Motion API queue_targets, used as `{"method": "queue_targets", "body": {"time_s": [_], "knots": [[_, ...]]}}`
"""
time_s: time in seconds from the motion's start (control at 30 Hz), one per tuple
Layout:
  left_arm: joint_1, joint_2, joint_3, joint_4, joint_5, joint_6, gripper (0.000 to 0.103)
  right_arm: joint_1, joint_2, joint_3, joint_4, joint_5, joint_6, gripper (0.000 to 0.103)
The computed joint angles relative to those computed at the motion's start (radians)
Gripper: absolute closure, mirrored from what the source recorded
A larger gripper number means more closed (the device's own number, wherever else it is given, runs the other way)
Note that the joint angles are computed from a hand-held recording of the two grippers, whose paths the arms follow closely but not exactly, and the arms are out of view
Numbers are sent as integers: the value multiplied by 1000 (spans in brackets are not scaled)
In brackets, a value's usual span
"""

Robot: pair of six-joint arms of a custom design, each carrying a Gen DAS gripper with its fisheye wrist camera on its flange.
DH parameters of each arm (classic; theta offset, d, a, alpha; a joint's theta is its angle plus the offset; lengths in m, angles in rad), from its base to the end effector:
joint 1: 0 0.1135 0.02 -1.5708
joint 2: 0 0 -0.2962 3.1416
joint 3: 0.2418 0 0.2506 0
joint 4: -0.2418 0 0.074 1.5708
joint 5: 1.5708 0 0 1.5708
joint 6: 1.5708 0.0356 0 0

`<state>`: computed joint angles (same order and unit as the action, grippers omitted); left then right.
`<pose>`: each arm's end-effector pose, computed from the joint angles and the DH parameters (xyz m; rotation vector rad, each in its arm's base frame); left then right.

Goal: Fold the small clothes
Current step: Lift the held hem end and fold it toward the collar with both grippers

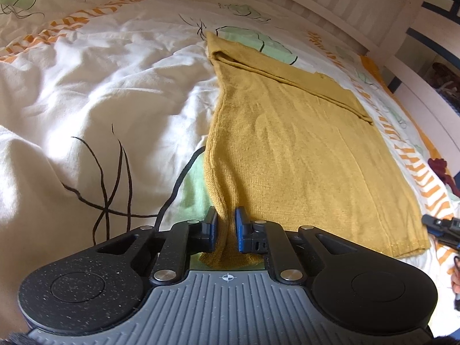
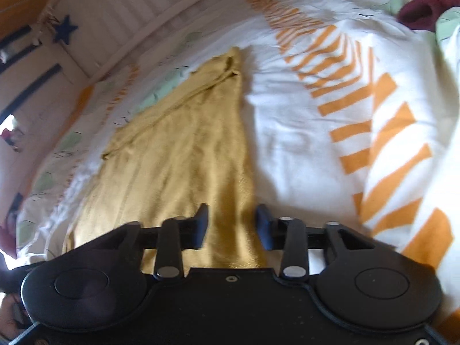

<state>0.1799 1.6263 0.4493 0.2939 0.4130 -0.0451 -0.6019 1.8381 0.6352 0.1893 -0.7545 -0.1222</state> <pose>0.2513 0.0312 0.1252 -0.0904 2.4009 -0.4430 0.2566 -0.1467 0.1089 0.2931 2.2953 0.6190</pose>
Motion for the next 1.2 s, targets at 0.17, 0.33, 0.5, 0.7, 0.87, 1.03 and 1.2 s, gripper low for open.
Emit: {"method": "queue_targets", "body": {"time_s": [0.17, 0.33, 0.5, 0.7, 0.87, 1.03, 1.2], "knots": [[9, 14, 5, 1, 12, -6, 88, 27, 2, 14, -40, 32, -49, 59], [0, -21, -8, 13, 9, -28, 96, 44, -19, 18, -83, 51, -99, 93], [27, -77, 20, -10, 58, -106, 97, 1, -65, 57, -154, -65, -68, 93], [5, -131, 116, -72, 63, -144, 97, -19, -96, 151, -208, -161, 40, 94], [-21, -125, 203, -85, 59, -189, 97, 12, -77, 231, -176, -190, 192, 94], [-42, -54, 319, -79, 35, -230, 97, 59, -31, 312, -94, -162, 340, 94], [-55, 62, 461, -70, 12, -260, 97, 107, 48, 422, -26, -113, 459, 94]]}}
